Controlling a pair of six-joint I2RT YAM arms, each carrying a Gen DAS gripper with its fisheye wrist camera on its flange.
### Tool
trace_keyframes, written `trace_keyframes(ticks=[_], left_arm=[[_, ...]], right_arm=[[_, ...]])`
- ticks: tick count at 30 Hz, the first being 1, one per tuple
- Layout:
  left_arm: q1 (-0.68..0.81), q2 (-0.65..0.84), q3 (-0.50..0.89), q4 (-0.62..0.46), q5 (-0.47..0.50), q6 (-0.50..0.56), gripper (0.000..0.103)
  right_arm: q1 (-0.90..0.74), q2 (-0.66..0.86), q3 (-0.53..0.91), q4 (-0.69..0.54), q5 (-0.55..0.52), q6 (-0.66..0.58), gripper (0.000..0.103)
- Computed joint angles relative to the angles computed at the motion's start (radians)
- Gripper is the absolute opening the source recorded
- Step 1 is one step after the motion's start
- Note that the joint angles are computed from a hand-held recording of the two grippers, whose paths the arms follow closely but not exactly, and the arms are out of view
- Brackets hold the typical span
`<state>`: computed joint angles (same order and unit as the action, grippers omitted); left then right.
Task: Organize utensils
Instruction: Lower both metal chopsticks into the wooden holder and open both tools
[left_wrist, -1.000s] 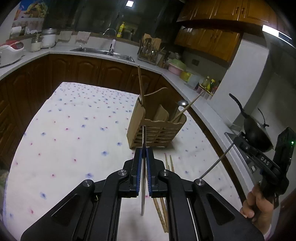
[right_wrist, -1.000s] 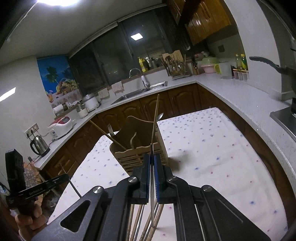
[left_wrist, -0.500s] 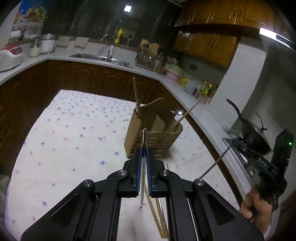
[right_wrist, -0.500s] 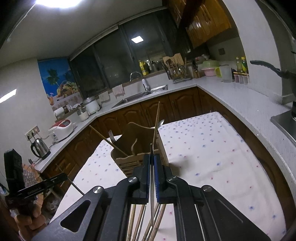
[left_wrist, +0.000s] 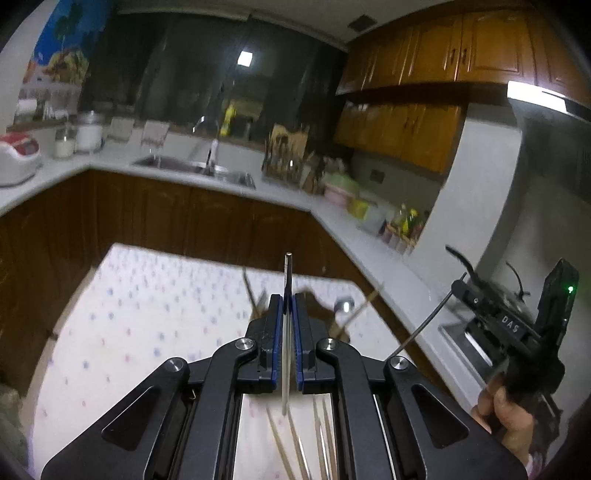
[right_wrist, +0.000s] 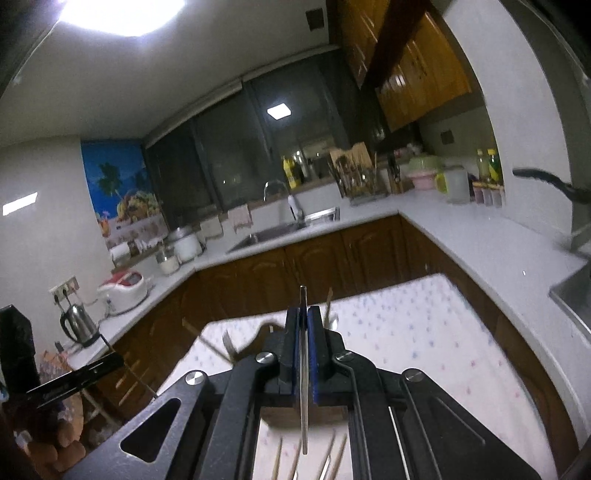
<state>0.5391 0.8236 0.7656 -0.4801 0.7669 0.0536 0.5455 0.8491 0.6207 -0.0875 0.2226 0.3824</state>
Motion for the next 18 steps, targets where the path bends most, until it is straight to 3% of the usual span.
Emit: trace_keyframes(ticks=[9,18], left_arm=[[-0.150,0.159,0.065,0.258,-0.174,-0.169,0.004],[-0.250,0.260,-0.054,0.433,-0.291,-0.175,0.004]], right_arm=[[-0.081,0.218,0.128,0.176,-0.026,-0.032,0.004],[-0.123,0.384,0.106,0.318,-0.060,-0.024,0.004]])
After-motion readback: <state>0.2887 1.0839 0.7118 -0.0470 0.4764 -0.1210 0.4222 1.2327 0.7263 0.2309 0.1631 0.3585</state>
